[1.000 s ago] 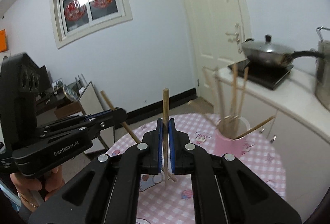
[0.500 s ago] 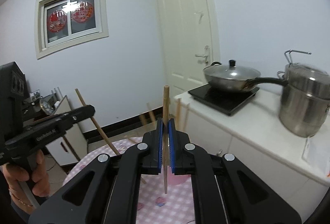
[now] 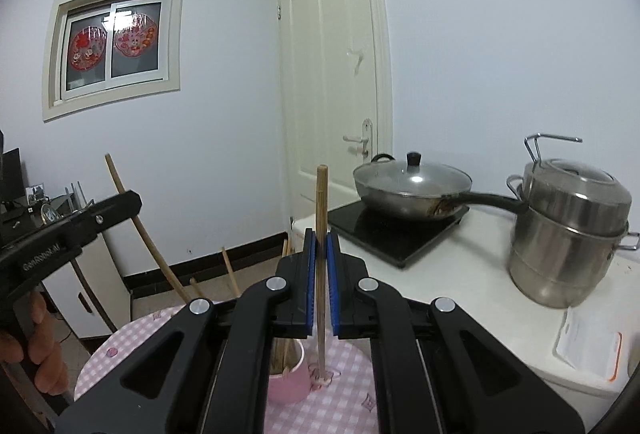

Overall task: Organize utensils
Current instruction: 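Lift both held chopsticks upright and lower them into the pink cup, then open the left gripper while the right gripper opens, dropping chopsticks into the cup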

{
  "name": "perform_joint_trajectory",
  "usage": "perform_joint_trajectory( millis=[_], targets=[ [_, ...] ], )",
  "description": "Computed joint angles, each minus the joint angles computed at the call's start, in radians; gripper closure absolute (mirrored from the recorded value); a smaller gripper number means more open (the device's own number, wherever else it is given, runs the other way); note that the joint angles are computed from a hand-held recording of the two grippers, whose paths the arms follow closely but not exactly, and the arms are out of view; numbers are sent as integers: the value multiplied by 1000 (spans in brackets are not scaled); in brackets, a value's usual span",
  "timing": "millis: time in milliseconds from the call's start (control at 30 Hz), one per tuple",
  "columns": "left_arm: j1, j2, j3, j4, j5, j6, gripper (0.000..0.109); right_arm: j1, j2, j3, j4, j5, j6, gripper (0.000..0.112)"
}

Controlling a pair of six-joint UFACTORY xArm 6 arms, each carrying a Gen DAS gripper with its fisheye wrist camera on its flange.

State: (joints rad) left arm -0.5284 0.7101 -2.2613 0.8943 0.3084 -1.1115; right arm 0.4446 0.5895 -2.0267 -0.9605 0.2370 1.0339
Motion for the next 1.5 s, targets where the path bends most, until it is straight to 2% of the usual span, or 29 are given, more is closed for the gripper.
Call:
perform_joint_trajectory(
  millis=[167,233,333,433,567,667,900,1067,1400,1500],
  targets=[
    [-3,73,-101,35,3,-19,103,-9,60,-75,23,-33,-19,108],
    [-3,105,-134,9,7,6,103,-12,81,-92,48,-52,-38,108],
    [-4,149,-177,-8,11,28,103,-17,120,-121,146,-81,-116,108],
    [-6,184,-209,-70,14,100,103,-24,124,-125,90,-103,-54,108],
    [-4,181,-183,-44,-2,92,103,-30,118,-125,18,-126,18,108],
    [-9,198,-192,-78,12,140,103,-26,128,-133,97,-130,-67,108],
    [-17,247,-225,-205,57,272,103,-10,169,-134,395,-113,-354,108],
    [-18,265,-231,-273,75,333,103,0,184,-120,541,-94,-486,108],
    [-15,235,-155,-292,62,340,103,20,207,-106,630,-42,-577,108],
    [-11,225,-135,-341,59,358,102,19,204,-98,587,-42,-535,108]
  ],
)
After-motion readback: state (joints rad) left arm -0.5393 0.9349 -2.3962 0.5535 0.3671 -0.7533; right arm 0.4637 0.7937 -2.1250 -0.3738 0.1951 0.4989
